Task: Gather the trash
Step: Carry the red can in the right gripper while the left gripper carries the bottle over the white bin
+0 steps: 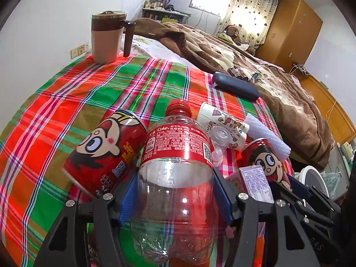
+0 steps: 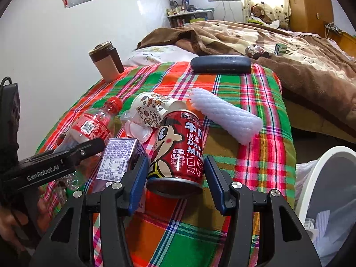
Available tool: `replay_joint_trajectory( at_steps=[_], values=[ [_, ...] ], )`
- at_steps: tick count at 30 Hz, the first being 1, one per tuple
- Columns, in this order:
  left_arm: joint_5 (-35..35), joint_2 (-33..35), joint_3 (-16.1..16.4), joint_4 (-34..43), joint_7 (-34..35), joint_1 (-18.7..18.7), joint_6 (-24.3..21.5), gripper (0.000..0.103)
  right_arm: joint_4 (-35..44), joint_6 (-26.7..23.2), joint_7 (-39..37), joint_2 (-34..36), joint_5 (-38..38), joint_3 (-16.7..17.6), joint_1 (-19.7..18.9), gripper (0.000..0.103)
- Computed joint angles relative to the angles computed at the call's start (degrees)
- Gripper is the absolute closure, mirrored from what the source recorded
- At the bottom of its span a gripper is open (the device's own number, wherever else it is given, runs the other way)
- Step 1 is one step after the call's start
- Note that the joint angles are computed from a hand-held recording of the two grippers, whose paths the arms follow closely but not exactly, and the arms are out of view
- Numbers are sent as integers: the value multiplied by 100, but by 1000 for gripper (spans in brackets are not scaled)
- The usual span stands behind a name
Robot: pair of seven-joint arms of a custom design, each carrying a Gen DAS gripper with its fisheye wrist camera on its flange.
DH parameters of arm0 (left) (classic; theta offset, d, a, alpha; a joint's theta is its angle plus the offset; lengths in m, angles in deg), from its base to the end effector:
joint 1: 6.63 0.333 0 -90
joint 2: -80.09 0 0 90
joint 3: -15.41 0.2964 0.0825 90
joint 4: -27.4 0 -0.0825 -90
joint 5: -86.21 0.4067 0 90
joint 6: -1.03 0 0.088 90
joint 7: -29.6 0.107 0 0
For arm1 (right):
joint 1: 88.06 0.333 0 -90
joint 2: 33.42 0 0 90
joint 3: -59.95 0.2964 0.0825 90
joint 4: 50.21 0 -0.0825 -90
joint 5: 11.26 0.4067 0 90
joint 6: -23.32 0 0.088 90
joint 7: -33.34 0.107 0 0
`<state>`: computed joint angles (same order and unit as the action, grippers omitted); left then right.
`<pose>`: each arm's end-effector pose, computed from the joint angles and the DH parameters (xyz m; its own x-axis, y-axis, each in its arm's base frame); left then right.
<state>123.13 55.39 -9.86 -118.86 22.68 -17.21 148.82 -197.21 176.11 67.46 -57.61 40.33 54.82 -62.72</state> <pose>0.3754 -0.2816 0.4137 0.4530 -0.8564 0.2476 -0.6146 -0.5012 -0.6091 0.4436 0.1390 0.4265 0.6303 -0.7432 -0.2244 -0.6538 -0.3523 -0.6697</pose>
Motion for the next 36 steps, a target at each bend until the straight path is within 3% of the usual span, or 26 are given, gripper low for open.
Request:
replay_joint_trajectory(
  at_steps=[10, 18, 20, 27, 29, 36],
  values=[
    [40, -336, -207, -58, -161, -176, -289, 41, -265, 118, -58, -317, -17, -58, 27, 50],
    [-55, -345, -189, -123, -165, -269, -261, 41, -38, -420, 563, -147, -811, 67, -234, 49],
    [-48, -353, -177, -130, -145, -253, -237, 41, 75, -455, 777, -50, -1024, 150, -292, 43],
    [-81, -294, -166, -129, -132, -213, -147, 41, 343, -764, 1163, 271, -1059, 138, -323, 43],
    [-71, -276, -171, -125, -111, -207, -129, 41, 329, -815, 1275, 272, -1087, 180, -378, 49],
    [6, -260, -242, -59, -157, -193, -190, 41, -17, -234, 1053, -61, -980, 161, -211, 49]
  ],
)
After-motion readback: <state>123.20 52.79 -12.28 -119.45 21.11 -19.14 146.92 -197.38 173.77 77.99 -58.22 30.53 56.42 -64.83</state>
